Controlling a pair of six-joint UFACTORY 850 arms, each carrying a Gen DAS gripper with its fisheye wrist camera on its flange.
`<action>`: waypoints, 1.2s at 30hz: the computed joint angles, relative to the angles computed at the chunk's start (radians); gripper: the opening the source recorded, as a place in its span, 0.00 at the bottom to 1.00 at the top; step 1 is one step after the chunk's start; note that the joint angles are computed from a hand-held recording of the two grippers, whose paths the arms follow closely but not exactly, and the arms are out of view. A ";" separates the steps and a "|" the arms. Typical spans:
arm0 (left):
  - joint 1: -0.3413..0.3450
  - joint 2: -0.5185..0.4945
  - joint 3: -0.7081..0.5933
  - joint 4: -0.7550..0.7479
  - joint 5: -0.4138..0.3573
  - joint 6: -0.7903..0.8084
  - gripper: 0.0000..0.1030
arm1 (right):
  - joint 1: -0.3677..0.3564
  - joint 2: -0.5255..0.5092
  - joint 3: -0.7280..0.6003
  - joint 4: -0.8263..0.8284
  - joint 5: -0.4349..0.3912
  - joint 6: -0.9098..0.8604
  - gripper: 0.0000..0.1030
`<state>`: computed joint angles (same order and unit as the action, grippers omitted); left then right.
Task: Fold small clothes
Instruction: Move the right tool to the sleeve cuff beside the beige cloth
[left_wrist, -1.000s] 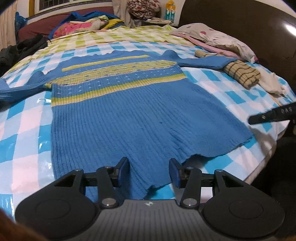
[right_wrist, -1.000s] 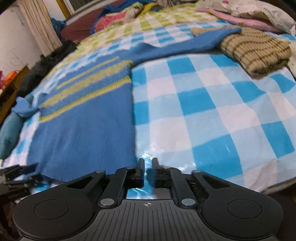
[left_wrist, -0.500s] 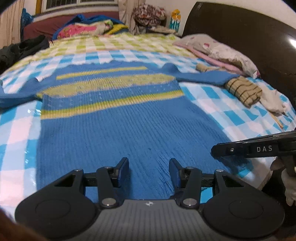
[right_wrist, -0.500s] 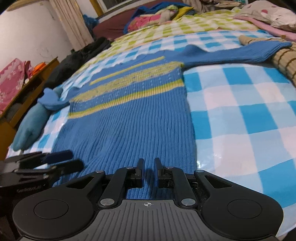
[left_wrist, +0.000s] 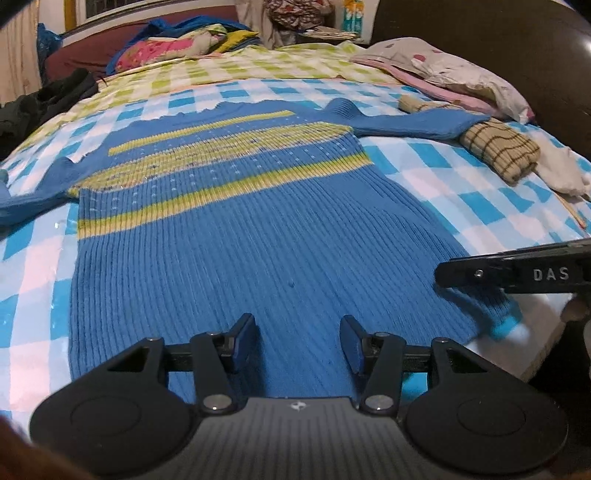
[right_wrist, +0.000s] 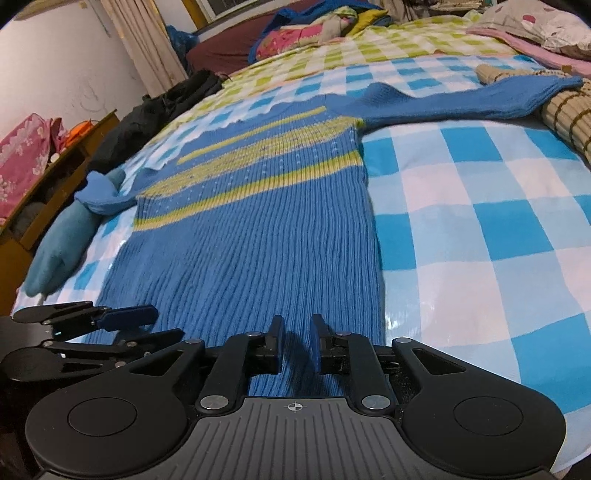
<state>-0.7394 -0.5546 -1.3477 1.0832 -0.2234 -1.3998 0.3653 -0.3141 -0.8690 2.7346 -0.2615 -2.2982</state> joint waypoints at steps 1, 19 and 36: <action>-0.001 -0.007 -0.012 -0.003 -0.011 -0.002 0.54 | 0.000 0.001 0.000 0.024 -0.002 -0.020 0.17; -0.021 -0.170 -0.284 -0.220 -0.213 0.244 0.65 | -0.018 -0.086 -0.114 0.256 -0.054 -0.241 0.21; -0.035 -0.259 -0.426 -0.305 -0.275 0.374 0.66 | -0.056 -0.118 -0.119 0.185 -0.087 -0.187 0.21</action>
